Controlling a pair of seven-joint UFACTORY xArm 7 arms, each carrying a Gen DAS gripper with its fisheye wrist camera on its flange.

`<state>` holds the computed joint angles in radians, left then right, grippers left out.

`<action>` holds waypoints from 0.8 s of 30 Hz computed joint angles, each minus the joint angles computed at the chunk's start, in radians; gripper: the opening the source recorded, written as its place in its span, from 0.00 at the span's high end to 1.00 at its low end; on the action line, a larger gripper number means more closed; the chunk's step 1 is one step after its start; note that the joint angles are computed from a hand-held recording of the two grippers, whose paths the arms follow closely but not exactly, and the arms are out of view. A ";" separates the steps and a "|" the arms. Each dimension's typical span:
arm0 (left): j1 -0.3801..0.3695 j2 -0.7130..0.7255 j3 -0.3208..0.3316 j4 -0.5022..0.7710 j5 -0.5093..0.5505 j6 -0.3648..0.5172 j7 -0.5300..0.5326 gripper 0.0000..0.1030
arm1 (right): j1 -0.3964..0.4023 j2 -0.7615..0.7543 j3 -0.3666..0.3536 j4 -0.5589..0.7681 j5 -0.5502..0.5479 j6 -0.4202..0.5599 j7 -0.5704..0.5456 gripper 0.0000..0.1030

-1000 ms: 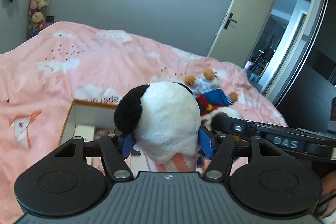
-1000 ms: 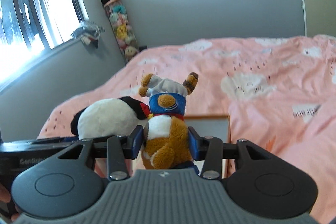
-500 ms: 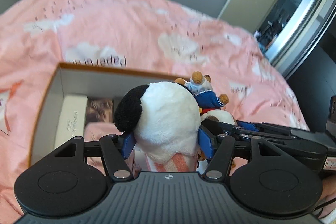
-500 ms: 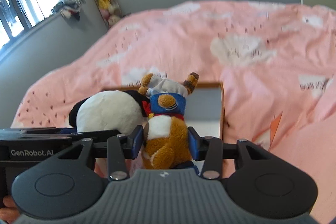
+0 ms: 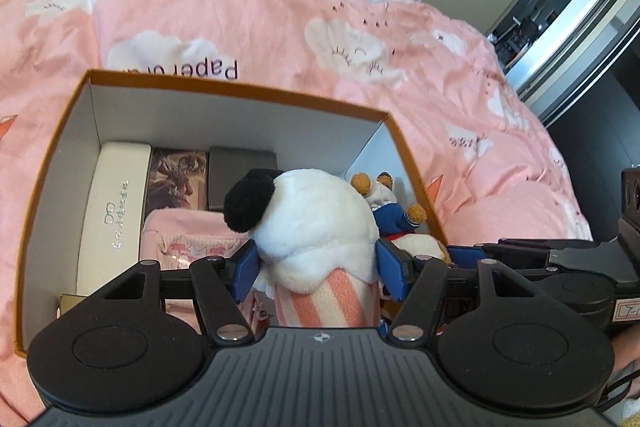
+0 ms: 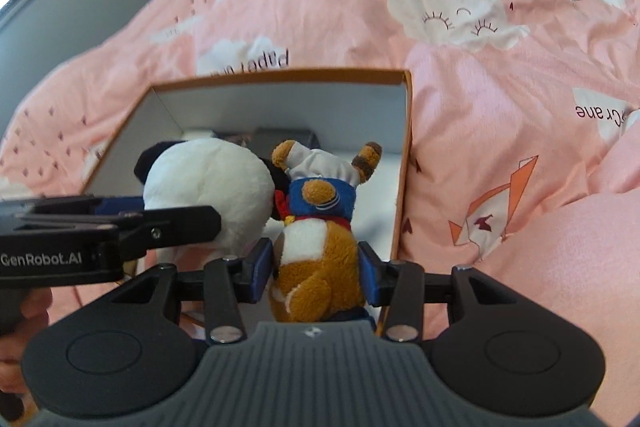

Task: Organize objects
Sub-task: 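Lower both plush toys into the orange box and open the left gripper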

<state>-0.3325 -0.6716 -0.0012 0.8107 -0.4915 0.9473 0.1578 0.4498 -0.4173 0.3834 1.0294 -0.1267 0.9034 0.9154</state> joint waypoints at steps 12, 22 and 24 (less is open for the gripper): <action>0.015 0.125 -0.006 0.081 0.038 0.120 0.114 0.31 | 0.033 0.095 -0.002 0.089 -0.038 0.115 -0.130 0.54; 0.016 0.151 -0.018 0.090 0.023 0.132 0.162 0.29 | 0.065 0.119 -0.046 0.125 0.026 0.163 -0.289 0.54; 0.020 0.146 -0.011 0.093 0.020 0.141 0.179 0.29 | 0.067 0.109 -0.052 0.122 0.047 0.164 -0.319 0.55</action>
<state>-0.3126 -0.5254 -0.0119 0.9034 -0.4711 1.0884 0.3368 0.5167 -0.3081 0.3316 1.1513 -0.0796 1.0672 0.5961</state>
